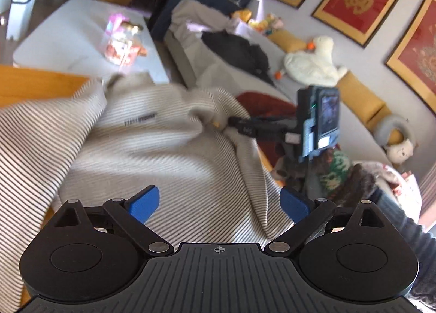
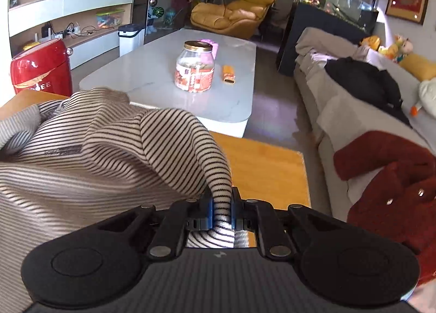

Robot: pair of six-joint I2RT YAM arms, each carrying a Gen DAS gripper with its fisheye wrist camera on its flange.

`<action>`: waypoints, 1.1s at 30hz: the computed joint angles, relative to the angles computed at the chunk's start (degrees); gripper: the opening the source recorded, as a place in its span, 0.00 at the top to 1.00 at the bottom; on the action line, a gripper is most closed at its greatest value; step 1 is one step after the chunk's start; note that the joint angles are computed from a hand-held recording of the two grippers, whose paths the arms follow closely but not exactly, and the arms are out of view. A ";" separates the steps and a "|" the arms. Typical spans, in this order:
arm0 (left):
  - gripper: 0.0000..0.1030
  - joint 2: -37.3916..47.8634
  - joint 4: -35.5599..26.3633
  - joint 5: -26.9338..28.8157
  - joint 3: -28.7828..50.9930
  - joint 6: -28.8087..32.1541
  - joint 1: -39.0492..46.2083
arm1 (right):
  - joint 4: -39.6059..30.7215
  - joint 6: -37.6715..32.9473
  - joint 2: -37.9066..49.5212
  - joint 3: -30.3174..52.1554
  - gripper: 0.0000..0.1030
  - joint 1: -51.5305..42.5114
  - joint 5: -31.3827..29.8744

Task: Fold clothes
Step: 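Lift the shirt with both tools and shake it open in the air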

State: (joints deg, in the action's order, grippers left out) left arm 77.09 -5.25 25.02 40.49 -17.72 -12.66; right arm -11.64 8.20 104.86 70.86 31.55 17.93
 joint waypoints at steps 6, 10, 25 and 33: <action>0.05 2.59 -4.30 2.70 -1.26 5.46 4.57 | -0.75 -0.26 -18.08 -14.58 0.90 -0.13 -3.15; 0.05 -2.83 -12.28 3.52 -3.02 12.07 7.38 | -0.17 -1.21 -21.06 -16.95 0.90 -3.76 2.97; 0.08 13.07 -0.37 -28.27 16.97 29.38 -2.11 | 4.06 0.25 -18.16 -17.94 0.87 -3.29 0.66; 0.82 27.03 1.14 -34.77 26.16 32.82 2.40 | 7.84 -1.44 -17.17 -15.08 0.88 -5.66 -1.79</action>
